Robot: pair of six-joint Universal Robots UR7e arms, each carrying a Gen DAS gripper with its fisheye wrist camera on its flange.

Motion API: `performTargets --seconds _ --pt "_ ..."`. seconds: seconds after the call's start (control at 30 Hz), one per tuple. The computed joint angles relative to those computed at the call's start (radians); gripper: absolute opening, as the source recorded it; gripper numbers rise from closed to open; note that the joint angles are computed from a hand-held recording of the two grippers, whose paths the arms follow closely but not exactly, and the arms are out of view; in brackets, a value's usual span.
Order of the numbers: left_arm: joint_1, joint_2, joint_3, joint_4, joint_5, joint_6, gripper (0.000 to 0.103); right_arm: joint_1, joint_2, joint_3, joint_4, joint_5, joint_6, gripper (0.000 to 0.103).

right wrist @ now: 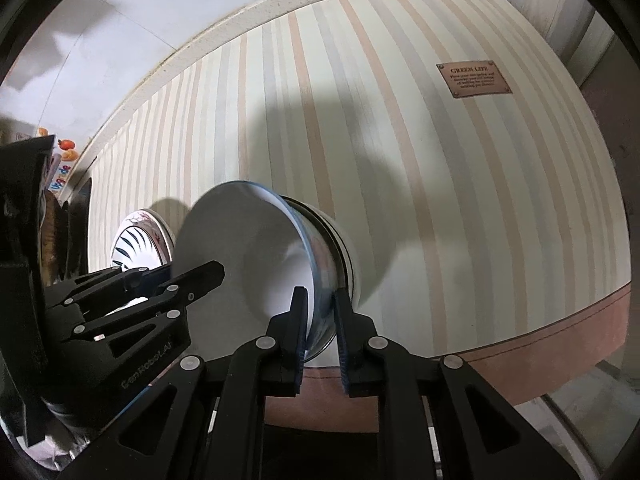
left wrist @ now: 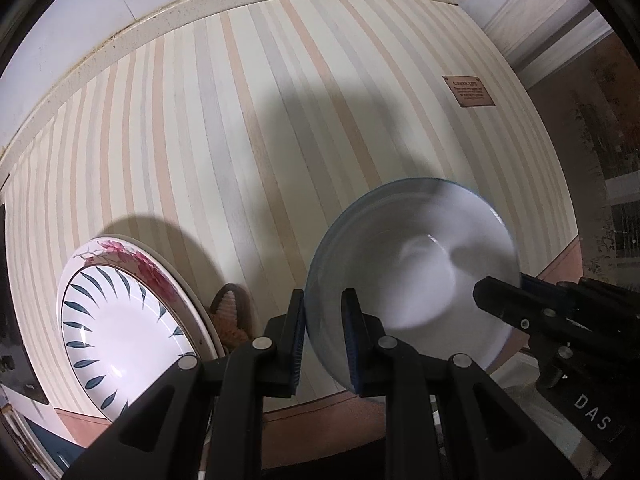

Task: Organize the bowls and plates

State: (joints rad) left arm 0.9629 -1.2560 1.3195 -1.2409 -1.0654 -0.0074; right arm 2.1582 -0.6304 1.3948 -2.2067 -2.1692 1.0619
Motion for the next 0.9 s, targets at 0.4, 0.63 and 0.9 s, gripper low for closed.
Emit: performTargets --seconds 0.4,0.63,0.9 --pt "-0.043 -0.086 -0.036 0.001 -0.04 0.048 0.016 0.071 -0.019 -0.043 0.118 -0.102 0.067 0.019" --pt "-0.078 -0.138 -0.109 0.032 -0.08 0.072 0.017 0.181 -0.028 -0.106 0.265 -0.231 0.191 0.021" --pt "-0.112 -0.182 -0.148 0.007 -0.111 0.094 0.046 0.282 -0.008 -0.2 0.463 -0.323 0.341 0.073"
